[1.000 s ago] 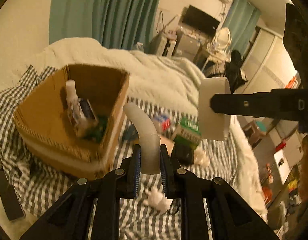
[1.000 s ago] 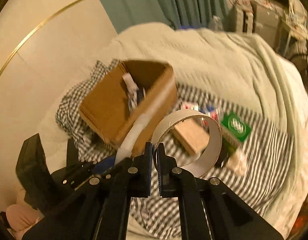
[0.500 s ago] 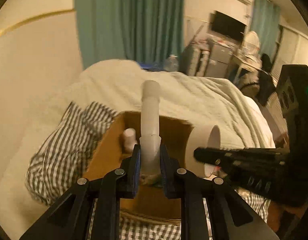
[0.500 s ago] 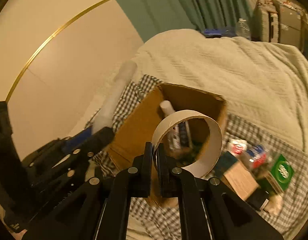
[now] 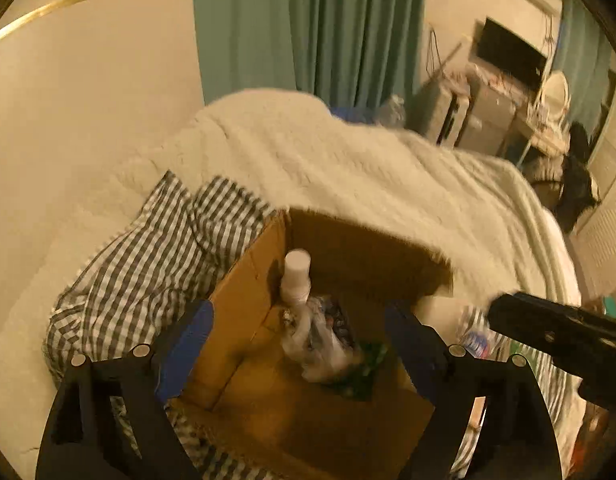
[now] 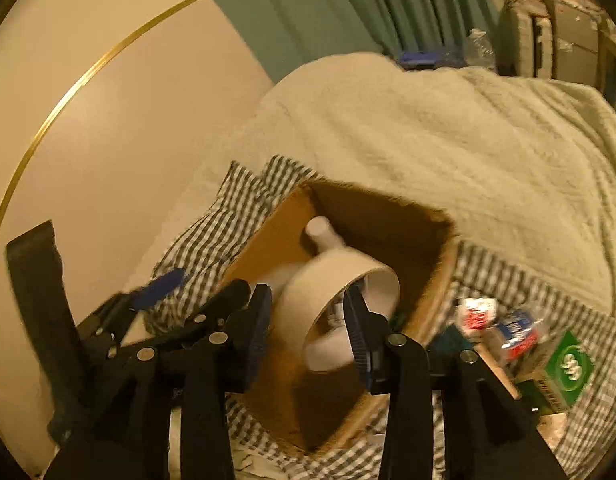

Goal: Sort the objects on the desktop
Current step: 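Carry the figurine and tape roll into the cardboard box and release them, then grasp the blue blister pack with the left gripper while the right grasps the green medicine box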

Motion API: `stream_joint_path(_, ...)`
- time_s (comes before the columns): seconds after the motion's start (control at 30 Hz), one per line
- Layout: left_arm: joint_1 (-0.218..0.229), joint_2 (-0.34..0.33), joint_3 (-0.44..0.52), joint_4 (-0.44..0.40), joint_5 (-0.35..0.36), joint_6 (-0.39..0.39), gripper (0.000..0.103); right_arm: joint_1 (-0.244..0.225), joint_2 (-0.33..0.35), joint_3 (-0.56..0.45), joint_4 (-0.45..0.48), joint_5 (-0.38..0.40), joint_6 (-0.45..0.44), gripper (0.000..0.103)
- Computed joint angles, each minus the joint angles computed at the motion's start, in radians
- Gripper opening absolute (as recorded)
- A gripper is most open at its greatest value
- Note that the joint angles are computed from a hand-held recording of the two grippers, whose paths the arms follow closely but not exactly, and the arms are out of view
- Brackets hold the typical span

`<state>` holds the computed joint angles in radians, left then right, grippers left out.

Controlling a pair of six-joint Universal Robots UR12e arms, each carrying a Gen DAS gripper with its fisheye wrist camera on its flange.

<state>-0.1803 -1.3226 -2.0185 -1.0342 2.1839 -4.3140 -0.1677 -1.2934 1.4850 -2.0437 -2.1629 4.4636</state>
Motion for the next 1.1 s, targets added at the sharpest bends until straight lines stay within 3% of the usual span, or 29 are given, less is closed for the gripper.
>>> stream_joint_path(0.07,0.010,-0.002,-0.002,0.030,-0.030,0.016,0.091,0.010,-0.016,0.000,0.050,-0.035,0.027,0.048)
stream_joint_path(0.23,-0.008,-0.027,0.027,0.029,-0.044,-0.017,0.091,0.025,-0.052,0.013,0.121,-0.069,0.102,0.048)
stream_joint_path(0.4,-0.060,-0.064,0.075,0.024,-0.012,-0.013,0.091,0.053,-0.075,0.009,0.215,-0.096,0.181,0.048)
stream_joint_path(0.53,-0.105,-0.105,0.115,0.023,0.011,-0.009,0.097,0.088,-0.084,-0.015,0.351,-0.114,0.254,0.048)
stream_joint_path(0.77,-0.145,-0.211,0.176,0.093,-0.063,-0.021,0.099,0.136,-0.128,0.001,0.533,-0.094,0.451,0.048)
stream_joint_path(0.87,-0.161,-0.263,0.215,0.054,-0.032,0.034,0.099,0.148,-0.146,0.013,0.610,-0.075,0.540,0.048)
stream_joint_path(0.97,-0.182,-0.305,0.245,-0.023,0.056,0.033,0.099,0.156,-0.170,0.041,0.643,-0.040,0.605,0.050)
stream_joint_path(1.03,-0.181,-0.308,0.233,-0.014,0.071,0.015,0.099,0.157,-0.189,0.067,0.647,-0.018,0.642,0.053)
stream_joint_path(1.1,-0.170,-0.304,0.212,0.032,0.037,0.003,0.099,0.157,-0.207,0.092,0.648,-0.001,0.674,0.053)
